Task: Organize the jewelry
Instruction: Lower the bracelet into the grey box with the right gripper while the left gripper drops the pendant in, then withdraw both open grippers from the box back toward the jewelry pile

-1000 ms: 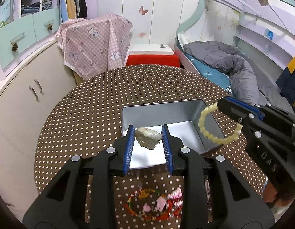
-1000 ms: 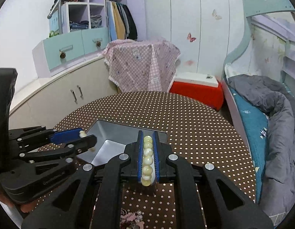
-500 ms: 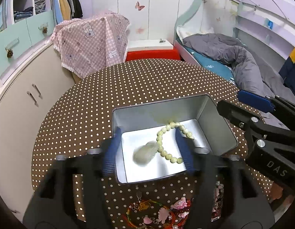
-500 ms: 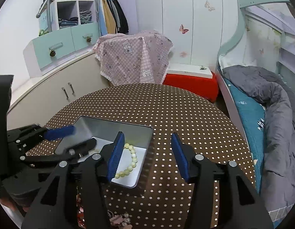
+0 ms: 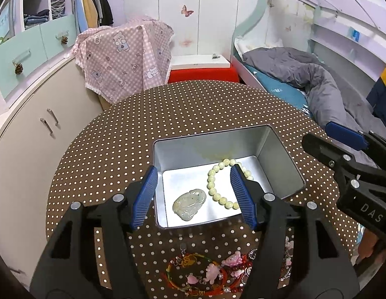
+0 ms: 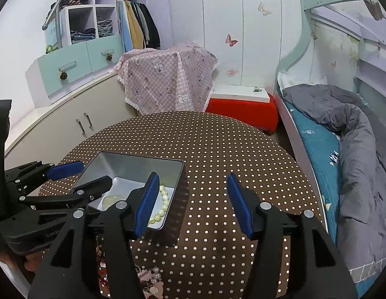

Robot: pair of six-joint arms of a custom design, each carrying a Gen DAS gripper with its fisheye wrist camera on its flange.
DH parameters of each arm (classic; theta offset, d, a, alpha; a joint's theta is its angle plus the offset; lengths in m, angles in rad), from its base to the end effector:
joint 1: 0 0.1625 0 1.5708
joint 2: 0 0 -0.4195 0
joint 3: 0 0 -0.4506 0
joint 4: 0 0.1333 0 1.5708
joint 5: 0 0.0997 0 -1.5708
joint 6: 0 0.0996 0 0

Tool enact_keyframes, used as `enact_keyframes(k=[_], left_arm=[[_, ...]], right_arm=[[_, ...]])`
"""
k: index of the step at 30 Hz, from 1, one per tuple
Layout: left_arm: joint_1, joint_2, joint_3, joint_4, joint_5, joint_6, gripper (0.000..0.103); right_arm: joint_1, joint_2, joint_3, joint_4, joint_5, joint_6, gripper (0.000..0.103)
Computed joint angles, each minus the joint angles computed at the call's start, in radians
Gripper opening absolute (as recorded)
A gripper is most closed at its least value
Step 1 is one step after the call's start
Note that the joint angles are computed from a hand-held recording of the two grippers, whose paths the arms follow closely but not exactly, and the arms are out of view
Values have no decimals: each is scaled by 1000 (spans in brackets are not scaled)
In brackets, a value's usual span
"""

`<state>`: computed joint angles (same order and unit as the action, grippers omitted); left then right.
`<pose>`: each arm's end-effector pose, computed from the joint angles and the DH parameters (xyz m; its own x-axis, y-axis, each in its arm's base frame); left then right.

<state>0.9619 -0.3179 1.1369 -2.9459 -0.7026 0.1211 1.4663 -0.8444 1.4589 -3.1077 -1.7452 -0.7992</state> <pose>-0.3001 -0.7963 -0.0376 -0.6962 0.1230 -0.7072 0.5741 0.6868 -0.4457 0.0335 -0.7930 0.2365 -0.7181 -0.2630 0.6444 -0.6478 0.5910 -0.4807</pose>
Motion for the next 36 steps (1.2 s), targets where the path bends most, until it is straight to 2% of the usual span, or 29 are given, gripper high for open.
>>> enact_keyframes(k=[11, 26, 30, 36], left_arm=[[-22, -56, 104, -96, 20, 6, 60], [-36, -168, 305, -197, 72, -64, 69], [-29, -190, 341, -177, 82, -112, 71], [-4, -217, 379, -82, 73, -211, 73]], right_arm=[[2, -43, 73, -51, 14, -10, 55], [12, -84, 179, -67, 29, -47, 55], [16, -82, 193, -58, 20, -53, 55], [18, -76, 206, -48, -1, -58, 55]])
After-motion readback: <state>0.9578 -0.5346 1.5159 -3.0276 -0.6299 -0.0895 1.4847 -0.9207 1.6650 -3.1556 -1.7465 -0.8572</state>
